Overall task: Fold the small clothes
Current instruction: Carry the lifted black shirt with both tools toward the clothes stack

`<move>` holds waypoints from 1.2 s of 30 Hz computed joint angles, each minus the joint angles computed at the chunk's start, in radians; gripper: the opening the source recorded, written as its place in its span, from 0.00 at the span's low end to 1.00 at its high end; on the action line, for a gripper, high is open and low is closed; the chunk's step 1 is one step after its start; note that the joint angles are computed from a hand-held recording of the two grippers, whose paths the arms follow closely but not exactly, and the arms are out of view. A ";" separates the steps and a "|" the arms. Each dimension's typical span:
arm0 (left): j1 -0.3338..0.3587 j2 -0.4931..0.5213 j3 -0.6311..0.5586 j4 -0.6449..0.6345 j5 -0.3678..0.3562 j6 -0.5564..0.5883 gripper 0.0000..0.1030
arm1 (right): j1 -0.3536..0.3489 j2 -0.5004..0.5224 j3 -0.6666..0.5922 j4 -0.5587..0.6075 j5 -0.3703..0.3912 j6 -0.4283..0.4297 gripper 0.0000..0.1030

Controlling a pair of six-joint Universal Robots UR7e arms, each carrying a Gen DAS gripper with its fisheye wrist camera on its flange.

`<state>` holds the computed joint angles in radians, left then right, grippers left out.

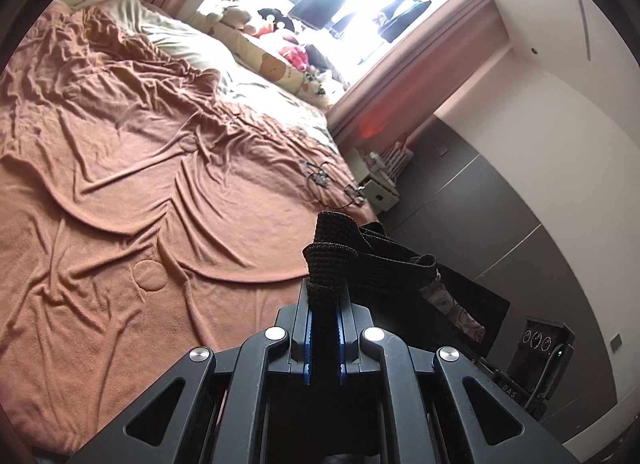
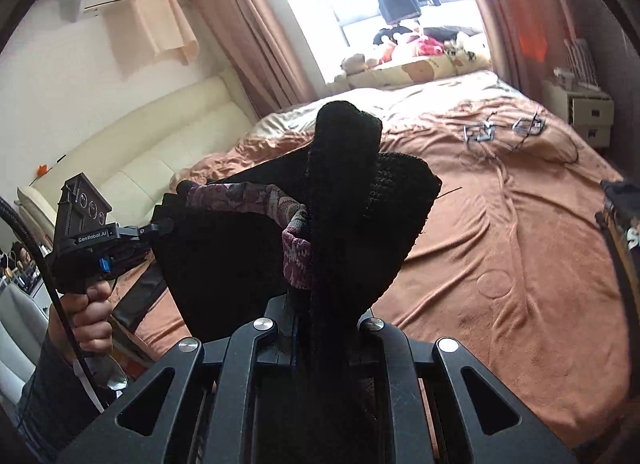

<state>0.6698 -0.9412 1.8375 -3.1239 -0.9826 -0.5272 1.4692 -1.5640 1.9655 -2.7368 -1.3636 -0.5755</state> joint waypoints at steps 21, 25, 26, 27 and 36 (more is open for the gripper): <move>-0.143 0.092 -0.169 0.025 -0.071 0.041 0.09 | -0.129 -0.350 0.066 0.104 0.127 -0.105 0.09; -0.151 0.123 -0.211 0.034 -0.118 0.028 0.09 | -0.167 -0.407 0.098 0.095 0.159 -0.113 0.09; -0.151 0.131 -0.221 0.036 -0.133 0.029 0.09 | -0.180 -0.414 0.106 0.094 0.168 -0.113 0.09; -0.151 0.141 -0.238 0.046 -0.151 0.032 0.09 | -0.185 -0.431 0.117 0.093 0.169 -0.118 0.09; -0.144 0.224 -0.342 0.052 -0.271 0.097 0.09 | -0.158 -0.452 0.156 -0.004 0.086 -0.115 0.09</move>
<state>0.5256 -0.7170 1.4955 -3.0718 -1.2534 -0.4298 1.3111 -2.0162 2.1212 -2.7410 -1.2775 -0.6903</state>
